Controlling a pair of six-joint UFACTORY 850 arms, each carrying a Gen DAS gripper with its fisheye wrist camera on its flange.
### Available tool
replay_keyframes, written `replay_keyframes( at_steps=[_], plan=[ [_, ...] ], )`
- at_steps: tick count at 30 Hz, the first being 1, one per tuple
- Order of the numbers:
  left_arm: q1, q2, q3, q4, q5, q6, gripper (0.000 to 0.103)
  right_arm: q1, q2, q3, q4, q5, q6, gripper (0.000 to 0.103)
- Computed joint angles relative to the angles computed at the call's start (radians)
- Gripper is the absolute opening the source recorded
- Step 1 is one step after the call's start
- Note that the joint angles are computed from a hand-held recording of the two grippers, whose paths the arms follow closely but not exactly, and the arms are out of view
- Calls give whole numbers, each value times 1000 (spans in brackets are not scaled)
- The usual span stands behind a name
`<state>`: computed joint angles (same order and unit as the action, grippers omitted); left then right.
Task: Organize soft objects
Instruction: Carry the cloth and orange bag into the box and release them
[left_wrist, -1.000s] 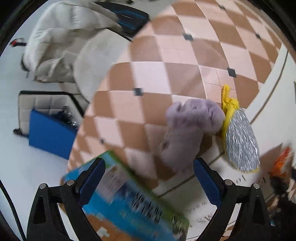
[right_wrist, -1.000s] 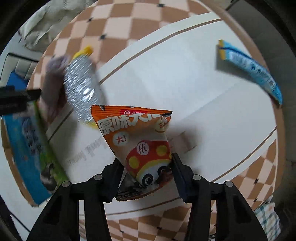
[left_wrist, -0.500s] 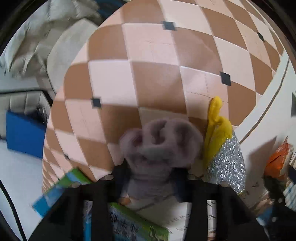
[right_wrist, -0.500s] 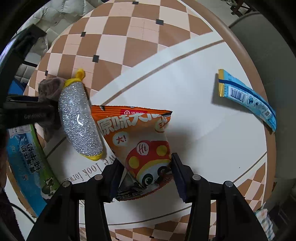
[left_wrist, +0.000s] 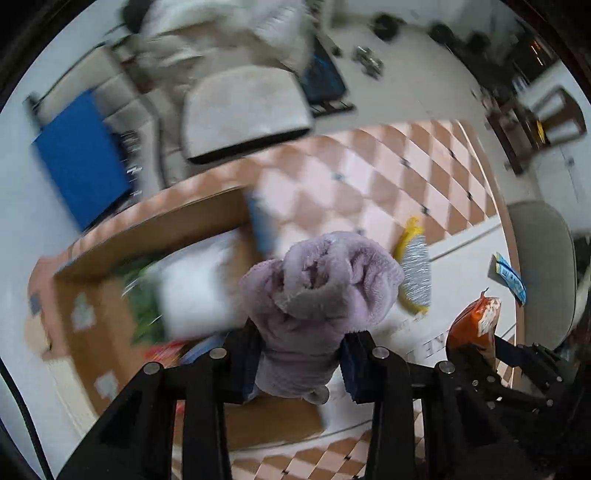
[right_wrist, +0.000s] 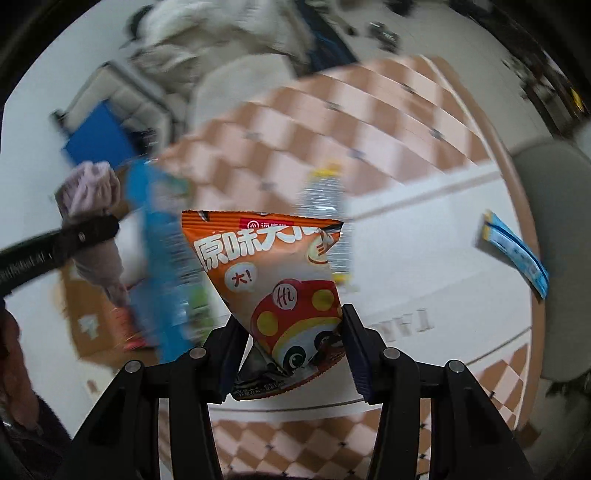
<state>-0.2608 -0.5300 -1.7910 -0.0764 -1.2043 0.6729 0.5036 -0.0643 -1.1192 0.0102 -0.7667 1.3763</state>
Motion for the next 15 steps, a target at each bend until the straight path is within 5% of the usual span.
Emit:
replay_keyframes(
  at_steps=[6,15],
  plan=[
    [159,-63,-131,32,-50,-45,34,68,-177,-279,4,-34,-93,52],
    [279,-223,-260,144,-115,-130,34,78,-441,-538,102,-109,-201,52]
  ],
)
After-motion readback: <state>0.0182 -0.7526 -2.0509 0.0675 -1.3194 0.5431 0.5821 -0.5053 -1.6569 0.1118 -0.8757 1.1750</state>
